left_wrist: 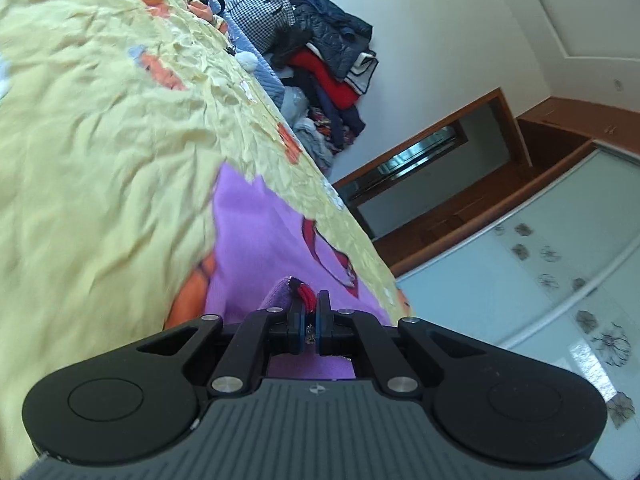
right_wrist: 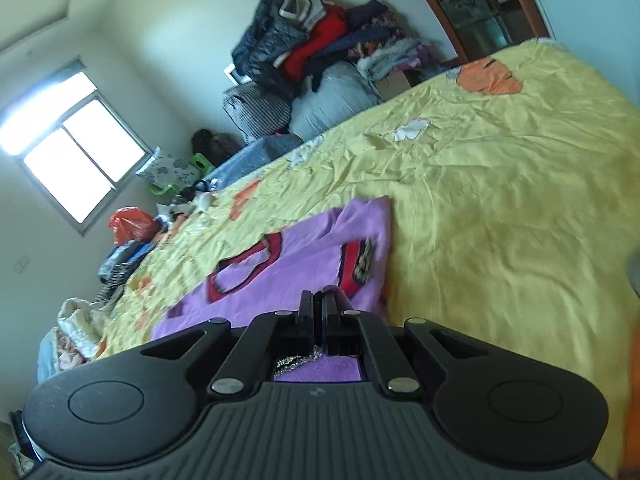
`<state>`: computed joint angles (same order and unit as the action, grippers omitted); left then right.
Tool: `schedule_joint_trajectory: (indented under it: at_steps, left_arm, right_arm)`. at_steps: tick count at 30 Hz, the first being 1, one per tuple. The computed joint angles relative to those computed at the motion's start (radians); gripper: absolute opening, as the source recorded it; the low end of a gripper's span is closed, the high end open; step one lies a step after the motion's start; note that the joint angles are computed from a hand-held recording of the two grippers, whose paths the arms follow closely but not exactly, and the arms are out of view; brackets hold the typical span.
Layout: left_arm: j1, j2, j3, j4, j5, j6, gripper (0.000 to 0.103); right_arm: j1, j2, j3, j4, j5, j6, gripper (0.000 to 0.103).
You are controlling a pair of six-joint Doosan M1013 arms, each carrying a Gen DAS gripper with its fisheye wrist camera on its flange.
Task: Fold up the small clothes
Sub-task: 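Lift the hem with both grippers, fold it over toward the collar, release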
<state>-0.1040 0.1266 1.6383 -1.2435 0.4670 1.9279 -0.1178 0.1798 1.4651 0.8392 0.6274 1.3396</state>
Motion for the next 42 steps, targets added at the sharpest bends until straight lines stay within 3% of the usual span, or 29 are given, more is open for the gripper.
schedule_joint_trajectory:
  at_steps: [9,16,18,20,21,23,24,25,26,28,29,30,32,34,36,37,38,40,42]
  left_arm:
    - [0.016,0.157,-0.223,0.266,0.062,-0.256,0.003]
    - [0.019,0.233,-0.312,0.4,0.088,-0.408,0.003]
    - [0.021,0.249,-0.321,0.439,0.089,-0.476,0.003]
    - [0.028,0.262,-0.324,0.419,0.09,-0.498,0.003]
    - [0.032,0.269,-0.333,0.447,0.102,-0.541,0.013]
    - [0.04,0.27,-0.338,0.471,0.087,-0.603,0.034]
    - [0.039,0.26,-0.334,0.505,0.051,-0.632,0.057]
    - [0.039,0.248,-0.332,0.55,0.022,-0.661,0.073]
    - [0.041,0.233,-0.326,0.543,-0.002,-0.637,0.075]
    - [0.041,0.21,-0.316,0.403,-0.011,-0.465,0.074]
    - [0.033,0.205,-0.319,0.375,0.009,-0.405,0.076]
    - [0.019,0.204,-0.331,0.397,0.049,-0.386,0.078]
    - [-0.017,0.219,-0.367,0.508,0.133,-0.411,0.078]
    - [-0.057,0.246,-0.406,0.666,0.199,-0.482,0.076]
    - [-0.095,0.27,-0.429,0.863,0.219,-0.572,0.074]
    - [-0.11,0.271,-0.424,0.944,0.19,-0.586,0.076]
    - [-0.125,0.272,-0.424,1.032,0.174,-0.617,0.077]
    - [-0.155,0.286,-0.46,1.251,0.233,-0.751,0.077]
    - [-0.18,0.293,-0.486,1.402,0.298,-0.859,0.078]
  right_arm:
    - [-0.006,0.172,-0.207,-0.086,0.082,0.139,0.003]
    - [-0.006,0.264,-0.327,-0.156,0.154,0.227,0.003]
    - [-0.004,0.278,-0.343,-0.162,0.143,0.244,0.003]
    - [-0.004,0.296,-0.369,-0.172,0.155,0.26,0.008]
    - [-0.009,0.313,-0.396,-0.161,0.197,0.279,0.012]
    - [-0.009,0.323,-0.423,-0.191,0.231,0.316,0.033]
    - [-0.004,0.312,-0.419,-0.229,0.217,0.316,0.037]
    - [0.006,0.298,-0.415,-0.291,0.2,0.328,0.05]
    - [0.017,0.28,-0.405,-0.351,0.179,0.326,0.057]
    - [0.035,0.235,-0.356,-0.364,0.113,0.21,0.061]
    - [0.047,0.219,-0.341,-0.375,0.099,0.165,0.073]
    - [0.059,0.212,-0.336,-0.381,0.108,0.122,0.079]
    - [0.078,0.226,-0.359,-0.369,0.179,0.033,0.081]
    - [0.115,0.254,-0.391,-0.522,0.208,0.107,0.081]
    - [0.131,0.297,-0.436,-0.579,0.264,0.139,0.081]
    - [0.144,0.305,-0.438,-0.639,0.251,0.149,0.081]
    - [0.164,0.306,-0.43,-0.752,0.211,0.183,0.087]
    - [0.185,0.324,-0.459,-0.896,0.238,0.28,0.103]
    - [0.185,0.333,-0.487,-0.909,0.277,0.321,0.103]
